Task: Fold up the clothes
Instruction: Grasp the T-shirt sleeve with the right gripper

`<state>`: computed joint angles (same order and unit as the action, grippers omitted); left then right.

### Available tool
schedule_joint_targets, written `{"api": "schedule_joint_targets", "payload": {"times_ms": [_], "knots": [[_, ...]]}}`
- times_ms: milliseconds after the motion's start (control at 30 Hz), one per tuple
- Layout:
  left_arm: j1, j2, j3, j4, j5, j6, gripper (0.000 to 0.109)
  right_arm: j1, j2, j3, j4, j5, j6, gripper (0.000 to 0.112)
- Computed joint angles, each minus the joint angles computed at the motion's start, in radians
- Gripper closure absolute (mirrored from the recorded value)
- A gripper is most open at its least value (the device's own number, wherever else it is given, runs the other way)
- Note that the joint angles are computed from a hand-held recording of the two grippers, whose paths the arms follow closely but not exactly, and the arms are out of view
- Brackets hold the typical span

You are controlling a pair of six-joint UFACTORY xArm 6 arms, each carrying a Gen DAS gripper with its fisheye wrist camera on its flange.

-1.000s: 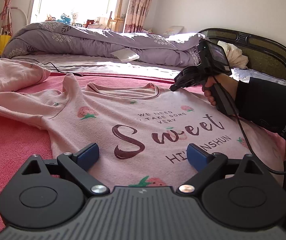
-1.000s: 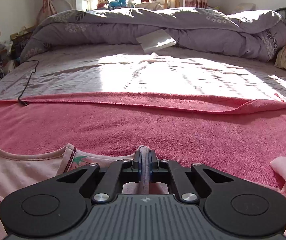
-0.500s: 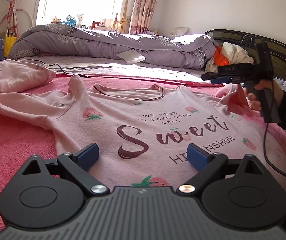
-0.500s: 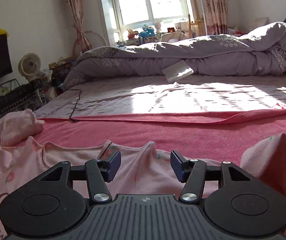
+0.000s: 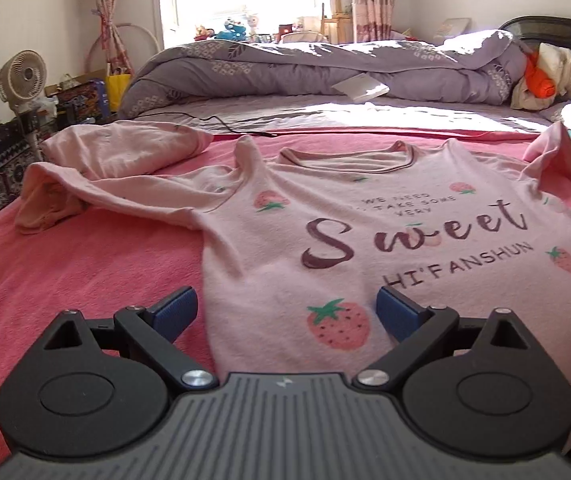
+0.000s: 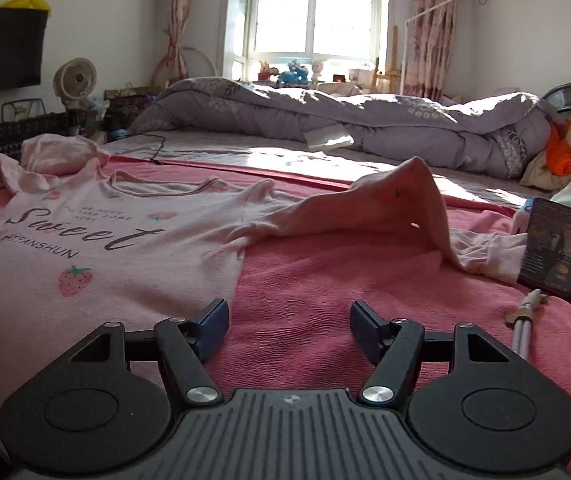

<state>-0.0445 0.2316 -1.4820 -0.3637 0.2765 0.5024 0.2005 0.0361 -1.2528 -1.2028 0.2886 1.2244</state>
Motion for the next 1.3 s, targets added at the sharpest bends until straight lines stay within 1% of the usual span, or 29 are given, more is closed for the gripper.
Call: {"api": "schedule_joint_targets", "payload": {"times_ms": [33,67,100,133,167,233,267,333,367,400,433,467,533,600,633,667,700,767,800,833,867,933,1000,1033,1100,1167,1233,1267,1300], "knots": [[0.01,-0.009,0.009,0.059,-0.005,-0.079,0.01,0.008,-0.01,0.001,-0.101,0.055,0.093,0.048],[0.012,-0.016,0.014,0.098,-0.018,-0.137,0.012,0.016,-0.018,0.0,-0.203,0.068,0.198,0.048],[0.013,-0.021,0.018,0.109,-0.031,-0.167,0.012,0.016,-0.024,-0.003,-0.29,0.04,0.303,0.048],[0.002,-0.027,0.023,0.079,-0.056,-0.155,0.012,0.005,-0.026,-0.012,-0.385,-0.018,0.407,0.048],[-0.015,-0.028,0.019,0.007,-0.063,-0.107,0.012,0.006,-0.013,-0.045,-0.484,-0.077,0.512,0.046],[-0.051,-0.027,0.002,-0.199,-0.062,0.048,0.011,0.013,0.05,-0.152,-0.694,-0.197,0.721,0.045],[-0.063,-0.019,-0.009,-0.259,-0.038,0.101,0.011,0.016,0.092,-0.223,-0.798,-0.276,0.826,0.044],[-0.08,-0.001,-0.032,-0.288,0.018,0.122,0.01,0.049,0.188,-0.362,-1.007,-0.361,1.035,0.044],[-0.085,0.008,-0.03,-0.249,0.029,0.101,0.01,0.064,0.217,-0.391,-1.079,-0.372,1.105,0.044],[-0.09,0.014,-0.012,-0.212,0.02,0.101,0.01,0.068,0.22,-0.379,-1.142,-0.363,1.136,0.044],[-0.097,0.01,0.015,-0.217,-0.016,0.144,0.01,0.07,0.218,-0.354,-1.164,-0.345,1.126,0.044],[-0.111,-0.013,0.066,-0.264,-0.083,0.228,0.01,0.074,0.21,-0.313,-1.144,-0.308,1.08,0.044],[-0.113,-0.056,0.128,-0.381,-0.128,0.404,0.009,0.074,0.148,-0.198,-1.115,-0.244,0.985,0.043],[-0.089,-0.101,0.176,-0.401,-0.123,0.435,0.008,0.039,0.071,-0.103,-0.992,-0.249,0.874,0.038],[-0.072,-0.125,0.197,-0.4,-0.106,0.431,0.008,0.014,0.031,-0.049,-0.89,-0.253,0.782,0.033],[-0.057,-0.143,0.217,-0.357,-0.105,0.39,0.008,-0.013,-0.009,0.005,-0.786,-0.259,0.688,0.024],[-0.038,-0.158,0.234,-0.298,-0.1,0.333,0.007,-0.034,-0.052,0.067,-0.681,-0.248,0.605,0.021],[-0.003,-0.186,0.25,-0.183,-0.069,0.206,0.007,-0.059,-0.117,0.156,-0.479,-0.22,0.434,0.022],[0.01,-0.189,0.245,-0.126,-0.061,0.15,0.007,-0.065,-0.139,0.179,-0.421,-0.205,0.388,0.024],[0.009,-0.185,0.231,-0.111,-0.067,0.128,0.008,-0.069,-0.157,0.194,-0.406,-0.19,0.379,0.025],[0.006,-0.178,0.215,-0.126,-0.076,0.135,0.008,-0.061,-0.156,0.176,-0.433,-0.175,0.406,0.026],[-0.012,-0.158,0.176,-0.184,-0.103,0.176,0.008,-0.043,-0.128,0.103,-0.606,-0.168,0.579,0.026],[-0.055,-0.118,0.118,-0.334,-0.143,0.304,0.008,-0.017,-0.052,-0.019,-0.754,-0.194,0.755,0.026],[-0.071,-0.096,0.09,-0.384,-0.148,0.346,0.008,-0.003,0.004,-0.096,-0.765,-0.219,0.784,0.028],[-0.09,-0.05,0.04,-0.364,-0.145,0.311,0.008,0.002,0.105,-0.214,-0.668,-0.3,0.718,0.029],[-0.091,-0.002,0.007,-0.187,-0.119,0.135,0.008,0.02,0.209,-0.294,-0.458,-0.326,0.518,0.037],[-0.079,0.032,0.003,-0.091,-0.095,0.053,0.007,0.047,0.258,-0.294,-0.249,-0.264,0.308,0.046],[-0.078,0.029,0.022,-0.106,-0.112,0.068,0.007,0.054,0.256,-0.267,-0.144,-0.219,0.204,0.049],[-0.079,0.025,0.04,-0.163,-0.131,0.124,0.007,0.057,0.254,-0.245,-0.04,-0.187,0.099,0.049]]}}
